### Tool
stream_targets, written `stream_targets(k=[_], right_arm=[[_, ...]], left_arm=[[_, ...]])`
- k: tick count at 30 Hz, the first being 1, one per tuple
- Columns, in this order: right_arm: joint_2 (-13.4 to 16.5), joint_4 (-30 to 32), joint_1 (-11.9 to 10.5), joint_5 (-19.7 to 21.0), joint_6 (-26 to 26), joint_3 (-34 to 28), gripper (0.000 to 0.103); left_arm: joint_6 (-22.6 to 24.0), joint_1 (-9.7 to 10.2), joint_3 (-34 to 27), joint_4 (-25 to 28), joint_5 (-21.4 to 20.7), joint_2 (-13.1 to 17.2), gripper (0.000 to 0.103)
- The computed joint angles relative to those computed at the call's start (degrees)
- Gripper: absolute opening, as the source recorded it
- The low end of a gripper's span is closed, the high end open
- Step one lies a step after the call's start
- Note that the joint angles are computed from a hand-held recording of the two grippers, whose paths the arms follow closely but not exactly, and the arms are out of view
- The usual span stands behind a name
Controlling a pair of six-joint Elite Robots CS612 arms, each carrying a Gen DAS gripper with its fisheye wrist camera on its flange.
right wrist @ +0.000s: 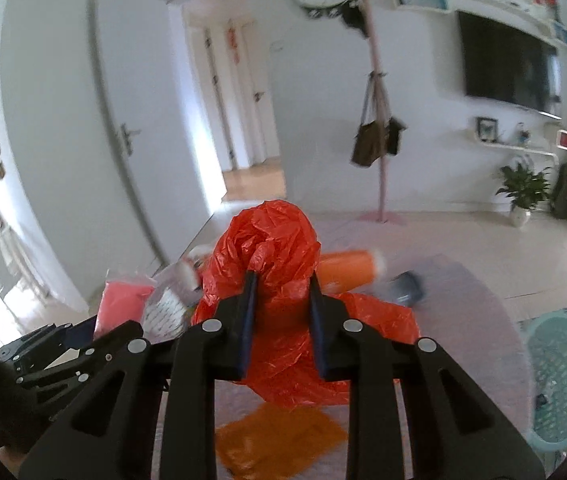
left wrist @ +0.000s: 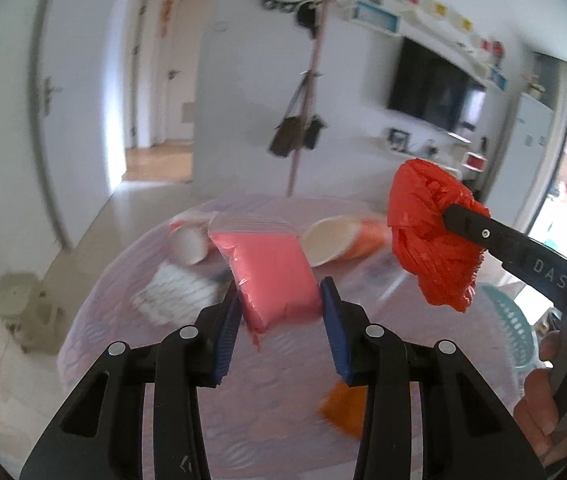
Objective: Collect trash
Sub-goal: 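Carry the packet and bag over the basket and open both grippers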
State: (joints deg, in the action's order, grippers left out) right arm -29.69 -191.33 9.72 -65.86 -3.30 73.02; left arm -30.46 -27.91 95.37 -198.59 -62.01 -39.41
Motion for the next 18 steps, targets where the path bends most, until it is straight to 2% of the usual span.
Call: stream_targets(k=[4,11,14,18], right_arm=[[-0.64,-3.93,-2.11,-0.63,2.53,1.56,0.021],[-0.99,-7.21,-5.97,-3.55,7.44,3.66,0.021],[-0.86,-8.13,-7.81,-5.05,9.78,4.19,0.021],[-0.31,-8.58,-9.82,-7.35,12.71,4.24,0.021]], left_arm=[[3.52,-0.82,-3.64,-0.84,-3.33,1.23,0.038],[8.66,-1.99,-12.07,1.63,-10.30,4.86,0.038],[9.36,-1.65,-16.58,2.93,-18.51,7.01,0.038],[11.30,-2.16,-23.02,6.71,-22.93,9.96,0.038]])
